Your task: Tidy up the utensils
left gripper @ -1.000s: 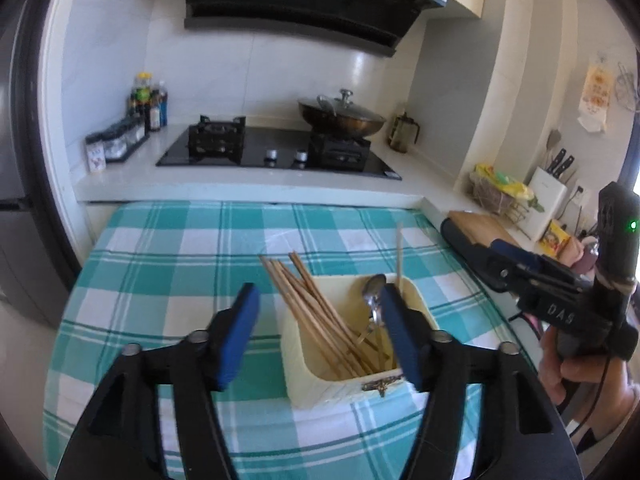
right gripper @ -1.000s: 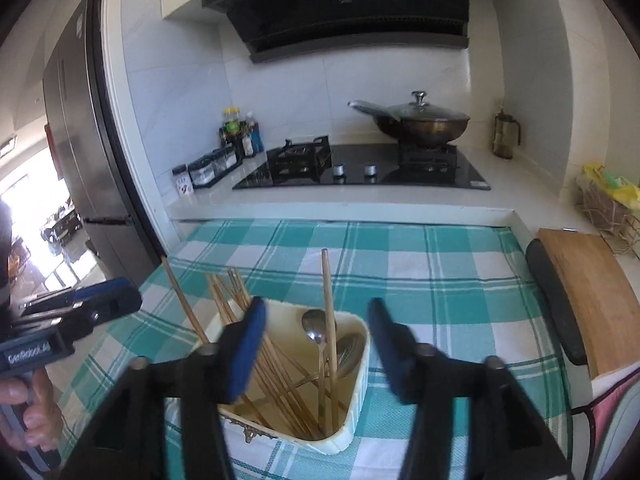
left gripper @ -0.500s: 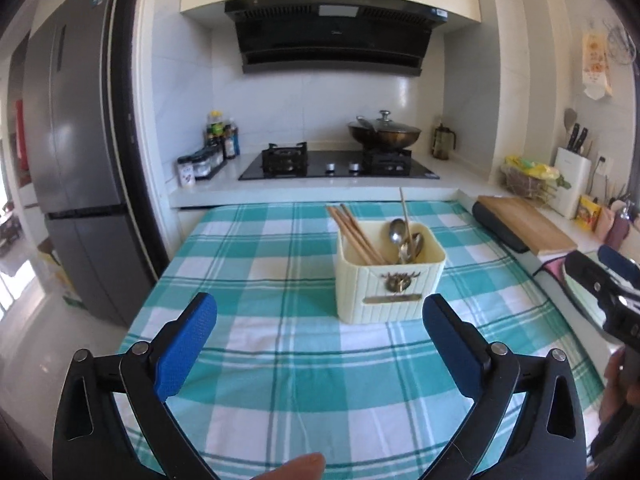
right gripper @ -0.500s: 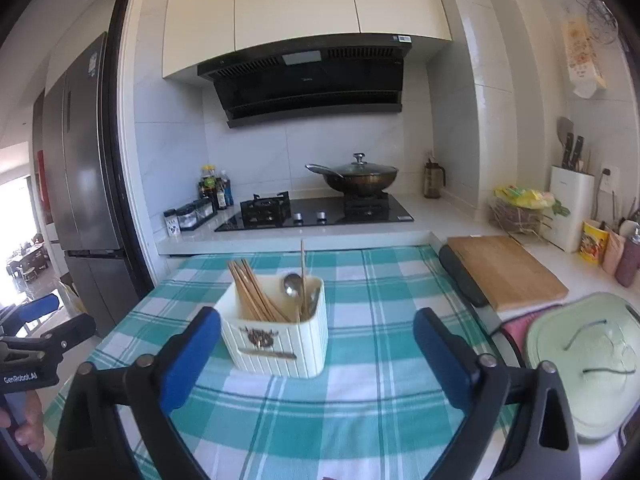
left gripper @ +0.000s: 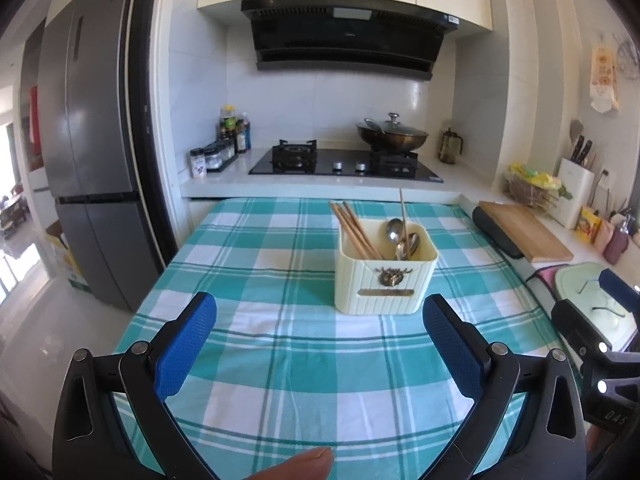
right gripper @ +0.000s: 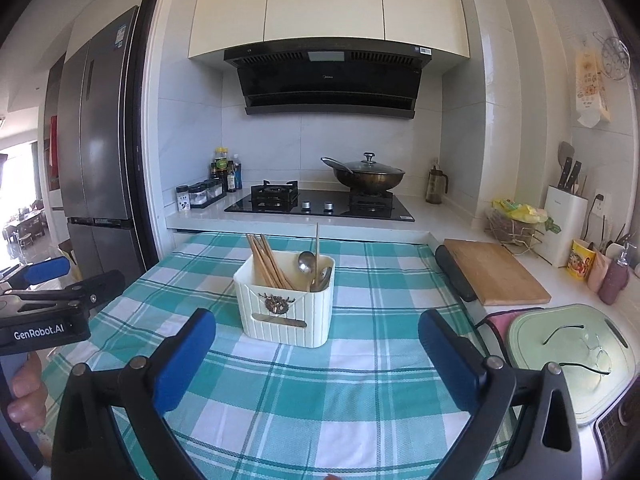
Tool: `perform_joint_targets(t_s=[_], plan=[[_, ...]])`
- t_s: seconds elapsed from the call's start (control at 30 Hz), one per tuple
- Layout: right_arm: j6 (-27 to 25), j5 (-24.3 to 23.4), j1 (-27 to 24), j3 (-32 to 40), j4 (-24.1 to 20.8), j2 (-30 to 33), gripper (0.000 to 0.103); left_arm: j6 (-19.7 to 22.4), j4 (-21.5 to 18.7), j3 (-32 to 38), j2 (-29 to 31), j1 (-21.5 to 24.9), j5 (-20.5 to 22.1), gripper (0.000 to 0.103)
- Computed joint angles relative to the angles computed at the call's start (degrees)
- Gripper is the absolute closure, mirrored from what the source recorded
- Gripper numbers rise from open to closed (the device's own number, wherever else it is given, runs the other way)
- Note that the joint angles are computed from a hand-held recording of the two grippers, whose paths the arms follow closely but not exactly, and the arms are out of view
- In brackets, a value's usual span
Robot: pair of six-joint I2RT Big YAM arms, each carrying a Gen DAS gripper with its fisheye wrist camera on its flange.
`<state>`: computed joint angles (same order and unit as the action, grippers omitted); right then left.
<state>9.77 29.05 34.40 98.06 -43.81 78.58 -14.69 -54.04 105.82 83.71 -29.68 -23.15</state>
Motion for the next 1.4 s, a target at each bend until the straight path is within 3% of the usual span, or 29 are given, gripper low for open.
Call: perform_joint_targets(t_s=[0.37, 0.53, 1.4], plan=[[1.8, 0.1, 0.7, 0.9, -2.2, 0.1, 0.000, 0.0, -1.7, 0.0, -0.6, -1.2, -3.6, 0.000], [2.6, -0.9, 1.0, 1.9, -3.7, 0.4, 0.000, -0.2, -2.7, 0.4, -1.0, -0.9, -2.2, 0.000], [2.7, 1.4, 2.4, 3.2, -4.7, 1.1, 0.000, 0.8, -4.3, 0.7, -0.5, -1.6, -4.9, 0.000]])
